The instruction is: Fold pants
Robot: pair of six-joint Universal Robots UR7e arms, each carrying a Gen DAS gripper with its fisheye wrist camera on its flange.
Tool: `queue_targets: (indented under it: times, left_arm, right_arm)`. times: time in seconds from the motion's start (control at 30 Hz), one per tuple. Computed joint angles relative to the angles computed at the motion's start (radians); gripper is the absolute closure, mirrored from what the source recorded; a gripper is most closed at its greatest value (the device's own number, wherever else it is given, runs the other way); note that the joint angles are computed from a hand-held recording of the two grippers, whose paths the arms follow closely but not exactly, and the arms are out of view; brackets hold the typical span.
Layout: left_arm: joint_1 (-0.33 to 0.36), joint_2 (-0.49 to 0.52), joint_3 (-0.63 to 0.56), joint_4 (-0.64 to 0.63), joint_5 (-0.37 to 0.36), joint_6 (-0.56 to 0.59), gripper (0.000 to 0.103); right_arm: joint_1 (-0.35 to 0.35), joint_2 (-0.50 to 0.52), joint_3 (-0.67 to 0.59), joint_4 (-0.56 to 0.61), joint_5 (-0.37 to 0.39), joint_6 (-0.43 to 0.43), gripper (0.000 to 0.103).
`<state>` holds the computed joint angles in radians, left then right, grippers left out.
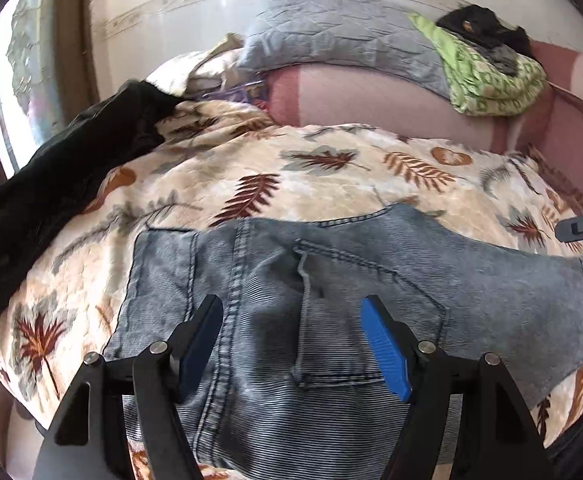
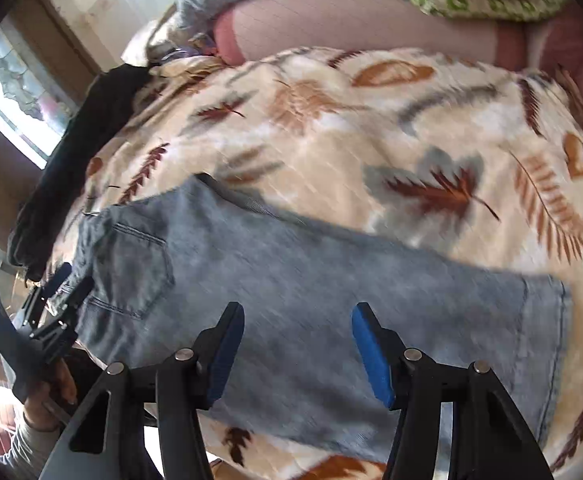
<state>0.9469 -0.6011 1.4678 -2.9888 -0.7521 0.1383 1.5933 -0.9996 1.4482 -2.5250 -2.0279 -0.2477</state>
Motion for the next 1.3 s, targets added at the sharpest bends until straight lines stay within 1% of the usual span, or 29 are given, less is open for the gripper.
queue_targets:
  times: [0.07,0.1,0.13,0.2,0.27,0.3,0.37,0.4,0.43,0.47,0.5,0.6,0.63,0.7,0.73,0.77,0.8,0.83,0.87,0.9,0.93,0.97,1.0,1.1,1.17,1.2,1.23,1.27,1.3]
  left_arm:
    - [0.031,-0.002,-0.034,0.115,0.0,-0.125,0.031]
    - [0.043,-0.01,-0.038,0.154,-0.012,-0.183,0.031]
    - [0.056,-0.018,-0.039,0.168,-0.046,-0.22,0.031]
    - [0.064,-0.023,-0.037,0.15,-0.077,-0.235,0.031]
    - [0.062,-0.019,-0.035,0.147,-0.069,-0.217,0.031]
    - [0.062,-0.016,-0.037,0.15,-0.065,-0.213,0.031]
    - [0.062,-0.008,-0.045,0.148,-0.061,-0.2,0.031]
    - [0.062,-0.007,-0.049,0.151,-0.062,-0.199,0.03]
    - [0.063,-0.007,-0.05,0.155,-0.065,-0.201,0.03]
    - [0.065,-0.008,-0.051,0.157,-0.069,-0.203,0.03]
    - [0.066,-0.01,-0.05,0.157,-0.073,-0.204,0.03]
    - [0.067,-0.009,-0.054,0.161,-0.072,-0.208,0.03]
    - [0.066,-0.006,-0.057,0.165,-0.069,-0.21,0.029]
    - [0.065,-0.001,-0.062,0.169,-0.063,-0.211,0.027]
    - [0.064,0.002,-0.066,0.171,-0.059,-0.208,0.025]
    - [0.062,0.006,-0.068,0.173,-0.051,-0.202,0.025]
    - [0.059,0.009,-0.069,0.175,-0.041,-0.195,0.025]
    - [0.058,0.01,-0.067,0.172,-0.034,-0.187,0.025]
    - [0.057,0.01,-0.065,0.168,-0.031,-0.181,0.025]
    - [0.057,0.01,-0.063,0.163,-0.032,-0.178,0.025]
    - [0.058,0.009,-0.062,0.162,-0.035,-0.178,0.025]
    - [0.059,0.008,-0.063,0.163,-0.038,-0.179,0.025]
    - [0.06,0.008,-0.063,0.163,-0.038,-0.179,0.025]
    - [0.057,0.012,-0.065,0.165,-0.027,-0.181,0.025]
    - [0.056,0.013,-0.064,0.164,-0.023,-0.184,0.025]
    - [0.056,0.013,-0.064,0.163,-0.022,-0.185,0.025]
    - [0.055,0.014,-0.064,0.162,-0.02,-0.184,0.025]
    - [0.055,0.015,-0.065,0.161,-0.017,-0.184,0.025]
    - [0.054,0.016,-0.065,0.161,-0.014,-0.184,0.024]
  right_arm:
    - [0.013,0.102,-0.143,0.093,0.038,-0.006,0.043]
    - [0.023,0.16,-0.216,0.129,0.033,-0.023,0.043]
    - [0.033,0.213,-0.283,0.155,0.008,-0.047,0.043]
    - [0.047,0.327,-0.429,0.221,-0.044,-0.054,0.044]
    - [0.053,0.42,-0.562,0.295,-0.074,-0.067,0.048]
    - [0.052,0.45,-0.606,0.328,-0.091,-0.076,0.05]
    - [0.054,0.52,-0.711,0.411,-0.127,-0.081,0.063]
    - [0.053,0.545,-0.749,0.463,-0.142,-0.08,0.083]
    - [0.056,0.562,-0.769,0.491,-0.165,-0.092,0.1]
    - [0.065,0.567,-0.765,0.476,-0.196,-0.132,0.1]
    - [0.075,0.56,-0.734,0.42,-0.22,-0.187,0.1]
    - [0.093,0.557,-0.691,0.269,-0.265,-0.294,0.1]
    - [0.094,0.563,-0.691,0.237,-0.272,-0.312,0.1]
    - [0.093,0.588,-0.696,0.185,-0.312,-0.359,0.1]
    - [0.088,0.601,-0.696,0.176,-0.323,-0.37,0.1]
    - [0.082,0.608,-0.691,0.16,-0.324,-0.379,0.1]
    - [0.079,0.61,-0.679,0.128,-0.322,-0.386,0.097]
    - [0.076,0.596,-0.658,0.1,-0.297,-0.371,0.097]
    - [0.073,0.577,-0.643,0.096,-0.275,-0.329,0.095]
    - [0.071,0.559,-0.628,0.095,-0.253,-0.286,0.089]
    - [0.071,0.533,-0.598,0.074,-0.241,-0.257,0.08]
    - [0.073,0.5,-0.554,0.041,-0.226,-0.232,0.076]
    - [0.075,0.455,-0.49,0.006,-0.198,-0.209,0.071]
    - [0.071,0.313,-0.296,-0.044,-0.089,-0.121,0.069]
    - [0.062,0.238,-0.176,-0.071,-0.052,-0.07,0.064]
    - [0.055,0.208,-0.119,-0.087,-0.051,-0.05,0.059]
    - [0.045,0.199,-0.09,-0.093,-0.071,-0.042,0.052]
    - [0.033,0.205,-0.079,-0.088,-0.106,-0.026,0.048]
    - [0.016,0.217,-0.091,-0.042,-0.143,0.006,0.042]
